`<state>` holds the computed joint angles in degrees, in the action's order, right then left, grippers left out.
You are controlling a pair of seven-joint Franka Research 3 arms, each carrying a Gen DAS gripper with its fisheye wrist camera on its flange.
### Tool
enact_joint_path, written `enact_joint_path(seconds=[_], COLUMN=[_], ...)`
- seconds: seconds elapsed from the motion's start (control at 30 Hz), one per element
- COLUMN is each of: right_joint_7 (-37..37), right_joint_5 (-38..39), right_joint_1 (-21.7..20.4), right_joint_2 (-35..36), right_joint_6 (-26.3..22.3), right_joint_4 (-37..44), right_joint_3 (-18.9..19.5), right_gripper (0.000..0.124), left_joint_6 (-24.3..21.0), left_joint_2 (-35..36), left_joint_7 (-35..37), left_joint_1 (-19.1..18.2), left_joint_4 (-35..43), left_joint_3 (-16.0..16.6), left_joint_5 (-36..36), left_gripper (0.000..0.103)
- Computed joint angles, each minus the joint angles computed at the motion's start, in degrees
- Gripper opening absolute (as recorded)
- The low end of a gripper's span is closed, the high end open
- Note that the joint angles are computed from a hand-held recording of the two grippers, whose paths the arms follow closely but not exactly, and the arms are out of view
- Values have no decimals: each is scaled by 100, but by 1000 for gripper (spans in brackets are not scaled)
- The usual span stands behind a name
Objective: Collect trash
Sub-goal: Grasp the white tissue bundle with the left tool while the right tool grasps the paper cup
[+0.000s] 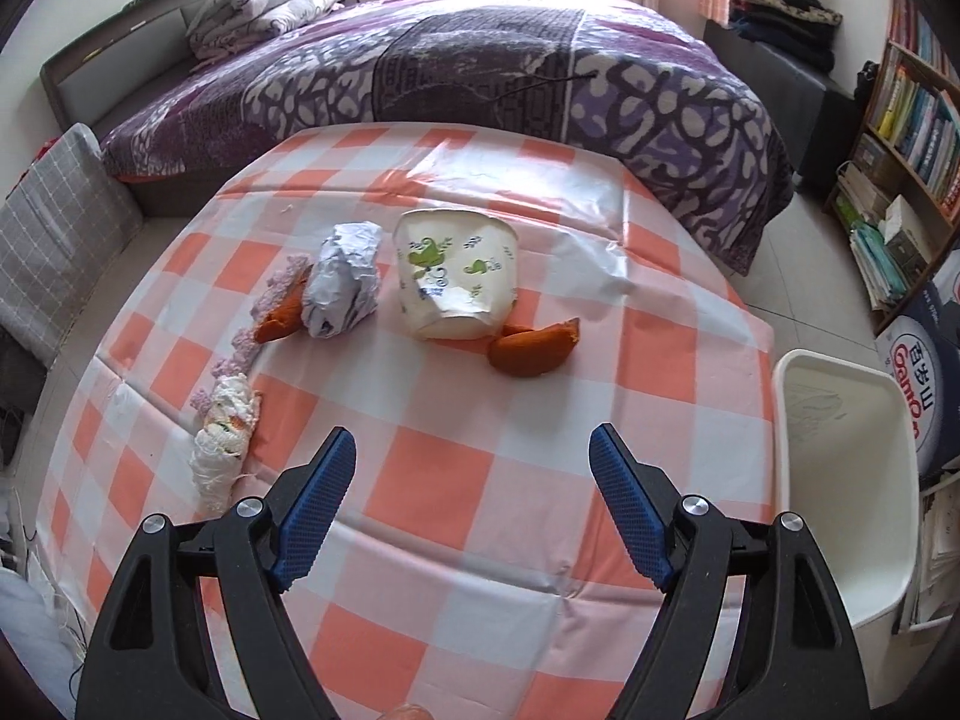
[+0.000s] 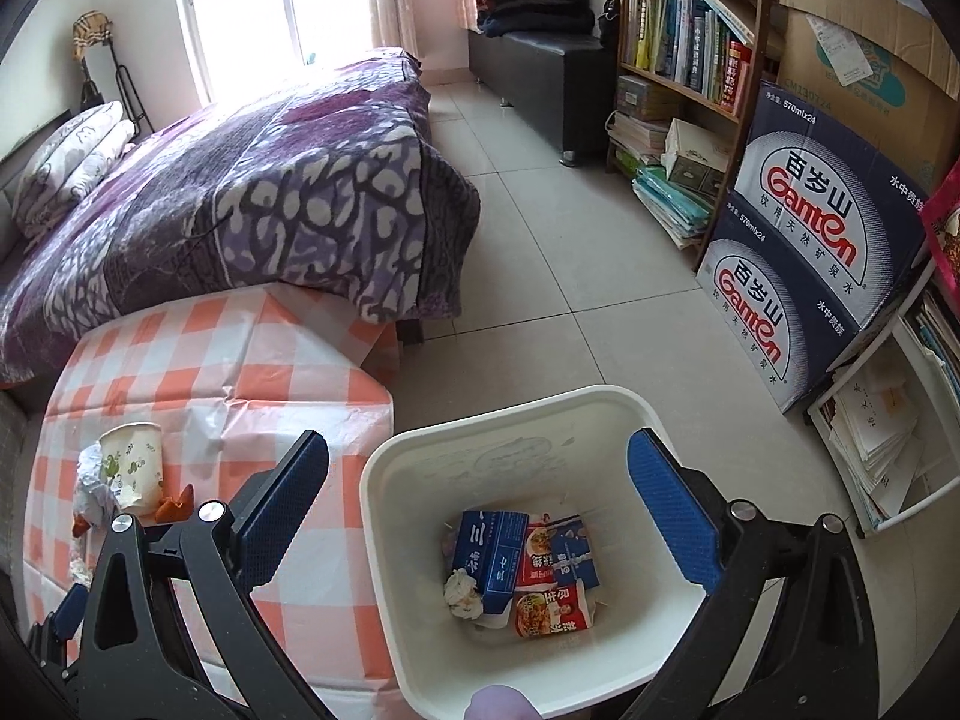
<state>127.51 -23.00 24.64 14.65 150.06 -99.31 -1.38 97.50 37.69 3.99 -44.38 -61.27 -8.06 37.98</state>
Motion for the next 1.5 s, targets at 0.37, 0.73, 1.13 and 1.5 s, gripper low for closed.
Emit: enact_joint_path(seconds=[0.37, 0.73, 1.13, 1.5], right_joint_7=[-434, -873, -1978, -2650], right_joint_5=[381, 786, 1758, 2241], right_joint_1=[274, 517, 508, 1165], right_joint_2=[390, 744, 1244, 3245], right_joint_6=[-301, -491, -743, -2330], right_joint_4=[425, 814, 1377, 4548], right_joint_3=[162, 241, 581, 491], right_gripper=[96, 96, 96, 96], left_joint_6=[-703, 92, 1586, 1840], left_joint_2=[-1032, -1710, -2869, -4122], left_joint_7=[-888, -1172, -1813, -2732], left_joint_1=[585, 1269, 1639, 1936], left_joint_4=[-1736, -3067, -4464, -5108], left_joint_3=[-256, -589, -735, -1012], left_joint_5=[-304, -778, -796, -211], left_gripper=[78, 69, 39, 39])
